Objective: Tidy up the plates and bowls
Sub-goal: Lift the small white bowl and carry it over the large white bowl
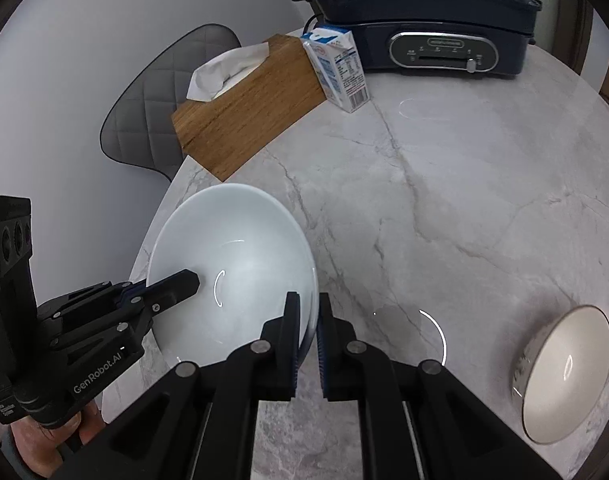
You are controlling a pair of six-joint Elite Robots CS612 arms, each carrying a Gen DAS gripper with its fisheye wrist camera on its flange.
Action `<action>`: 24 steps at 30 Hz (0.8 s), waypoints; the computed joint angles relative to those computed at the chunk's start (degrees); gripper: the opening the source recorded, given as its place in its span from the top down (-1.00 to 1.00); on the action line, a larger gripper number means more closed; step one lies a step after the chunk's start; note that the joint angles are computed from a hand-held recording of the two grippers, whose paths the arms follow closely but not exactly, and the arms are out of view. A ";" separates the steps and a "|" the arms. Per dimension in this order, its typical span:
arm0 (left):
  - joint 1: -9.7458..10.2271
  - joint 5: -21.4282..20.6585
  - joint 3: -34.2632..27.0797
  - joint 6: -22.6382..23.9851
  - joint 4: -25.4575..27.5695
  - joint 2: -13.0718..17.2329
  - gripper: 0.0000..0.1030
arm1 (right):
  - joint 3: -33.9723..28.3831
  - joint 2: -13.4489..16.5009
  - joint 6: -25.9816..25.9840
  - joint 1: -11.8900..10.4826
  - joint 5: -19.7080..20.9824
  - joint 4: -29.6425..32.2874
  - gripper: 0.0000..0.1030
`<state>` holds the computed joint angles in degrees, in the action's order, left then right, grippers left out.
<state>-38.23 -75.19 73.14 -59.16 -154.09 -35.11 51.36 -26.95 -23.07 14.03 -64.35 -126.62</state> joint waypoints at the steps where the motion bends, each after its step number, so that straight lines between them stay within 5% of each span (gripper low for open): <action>1: -0.46 0.00 0.13 0.41 -0.21 -0.33 0.88 | 2.33 -1.40 0.15 -0.40 0.12 -1.25 0.81; 14: -7.64 -4.91 -5.39 7.50 2.00 1.11 0.88 | 27.02 -14.56 4.53 -7.87 -1.35 -13.71 0.80; 24: -10.93 -8.72 -11.83 10.51 8.63 5.77 0.88 | 37.28 -17.71 8.68 -11.21 -5.06 -19.33 0.80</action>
